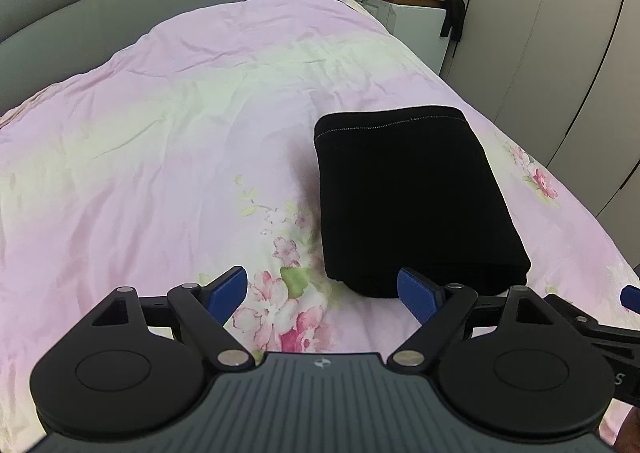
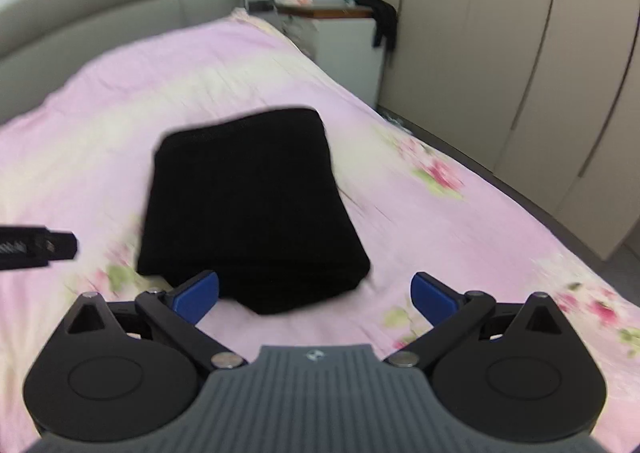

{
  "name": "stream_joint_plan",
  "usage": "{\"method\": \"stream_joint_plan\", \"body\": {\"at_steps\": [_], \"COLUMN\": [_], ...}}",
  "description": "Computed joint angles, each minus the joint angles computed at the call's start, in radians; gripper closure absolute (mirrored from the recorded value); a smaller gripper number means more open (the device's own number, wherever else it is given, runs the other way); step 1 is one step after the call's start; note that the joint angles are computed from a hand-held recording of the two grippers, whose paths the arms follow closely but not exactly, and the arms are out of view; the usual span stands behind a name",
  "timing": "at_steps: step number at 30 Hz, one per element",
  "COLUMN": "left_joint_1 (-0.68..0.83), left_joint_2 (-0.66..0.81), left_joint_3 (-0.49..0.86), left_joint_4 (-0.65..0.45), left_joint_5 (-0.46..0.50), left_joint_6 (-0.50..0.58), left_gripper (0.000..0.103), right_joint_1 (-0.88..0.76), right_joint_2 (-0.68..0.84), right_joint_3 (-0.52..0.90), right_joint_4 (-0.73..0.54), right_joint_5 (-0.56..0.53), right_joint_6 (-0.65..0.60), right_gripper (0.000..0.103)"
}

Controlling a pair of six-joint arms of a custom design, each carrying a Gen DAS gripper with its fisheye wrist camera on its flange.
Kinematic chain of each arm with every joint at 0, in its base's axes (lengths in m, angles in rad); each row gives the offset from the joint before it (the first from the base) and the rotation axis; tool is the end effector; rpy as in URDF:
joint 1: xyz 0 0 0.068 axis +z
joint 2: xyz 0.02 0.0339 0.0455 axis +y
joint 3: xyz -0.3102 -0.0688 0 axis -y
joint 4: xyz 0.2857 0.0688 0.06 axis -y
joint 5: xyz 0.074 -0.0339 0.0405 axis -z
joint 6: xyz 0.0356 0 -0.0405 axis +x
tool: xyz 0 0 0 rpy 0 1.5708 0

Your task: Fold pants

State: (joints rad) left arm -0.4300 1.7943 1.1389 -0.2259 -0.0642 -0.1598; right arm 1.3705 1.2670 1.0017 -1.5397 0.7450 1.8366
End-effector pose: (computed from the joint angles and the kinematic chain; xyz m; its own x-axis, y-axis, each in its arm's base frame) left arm 0.3841 -0.1736 0.2049 -0.7527 0.1705 -0.6359 0.2625 0.9635 -0.0524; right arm 0.0625 0.1867 0.2951 -0.6745 0.2427 -0.6973 0.3842 0.9219 -0.0507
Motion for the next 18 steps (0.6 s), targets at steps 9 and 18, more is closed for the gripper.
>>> {"method": "stream_joint_plan", "body": {"at_steps": [9,18], "left_joint_1": [-0.050,-0.073], "left_joint_2": [0.003,0.006], "left_joint_3": [-0.026,-0.025], "left_joint_4": [-0.005,-0.010], "left_joint_5": [-0.054,-0.069], "left_joint_6": [-0.015,-0.014], "left_gripper": [0.004,0.004], "right_joint_1": [0.079,0.083], "right_joint_2": [-0.002,-0.011], "right_joint_3": [-0.042,-0.049], "right_joint_4": [0.024,0.027], "right_joint_5": [-0.043,-0.047], "right_joint_6": [0.104,0.109], "right_gripper": [0.005,0.005]}}
